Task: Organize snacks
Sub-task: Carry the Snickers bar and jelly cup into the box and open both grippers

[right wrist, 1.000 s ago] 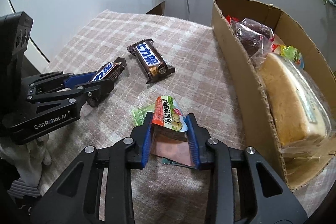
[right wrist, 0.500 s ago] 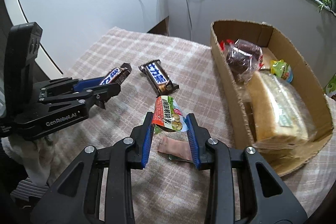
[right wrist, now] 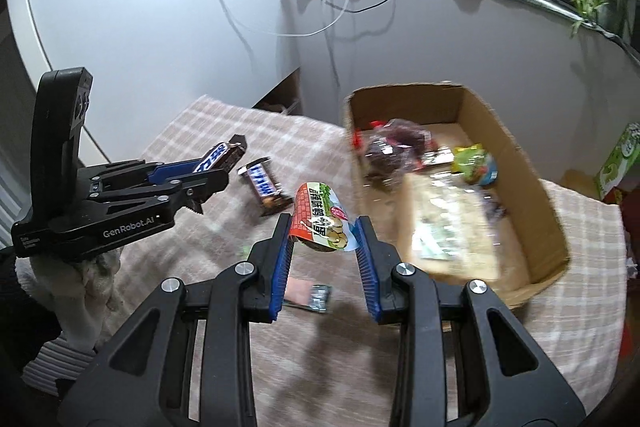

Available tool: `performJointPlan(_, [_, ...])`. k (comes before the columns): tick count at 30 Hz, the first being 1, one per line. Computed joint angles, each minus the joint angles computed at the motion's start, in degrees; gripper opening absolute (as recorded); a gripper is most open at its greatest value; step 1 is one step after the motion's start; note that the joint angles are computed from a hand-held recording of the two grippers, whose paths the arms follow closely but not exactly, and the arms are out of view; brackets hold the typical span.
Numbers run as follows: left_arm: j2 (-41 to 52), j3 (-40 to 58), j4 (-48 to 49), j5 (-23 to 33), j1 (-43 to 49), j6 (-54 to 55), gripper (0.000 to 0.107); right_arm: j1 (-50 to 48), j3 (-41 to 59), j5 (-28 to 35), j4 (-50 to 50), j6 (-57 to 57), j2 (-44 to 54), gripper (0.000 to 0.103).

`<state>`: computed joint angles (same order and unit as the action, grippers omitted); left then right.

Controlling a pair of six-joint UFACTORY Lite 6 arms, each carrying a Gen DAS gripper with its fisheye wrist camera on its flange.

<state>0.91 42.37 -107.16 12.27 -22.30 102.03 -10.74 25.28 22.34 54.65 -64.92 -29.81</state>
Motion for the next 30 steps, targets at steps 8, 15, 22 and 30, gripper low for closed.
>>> performJointPlan(8, [4.1, 7.0, 4.6, -3.0, -5.5, -6.9, 0.026, -14.2, 3.6, 7.0, 4.8, -11.8, 3.0, 0.032])
performJointPlan(15, [9.5, 15.0, 14.7, -5.4, -10.1, -18.5, 0.027, -22.6, 7.8, 10.3, 8.1, -19.2, 9.1, 0.032])
performJointPlan(22, [15.7, 24.2, 30.6, -5.7, -12.8, -36.1, 0.027, -27.9, 11.6, 11.9, 11.0, -24.3, 16.0, 0.032])
performJointPlan(30, [24.4, 35.4, 56.7, -5.0, -16.3, -63.1, 0.027, -30.5, 16.3, 11.9, 14.5, -28.9, 25.5, 0.032])
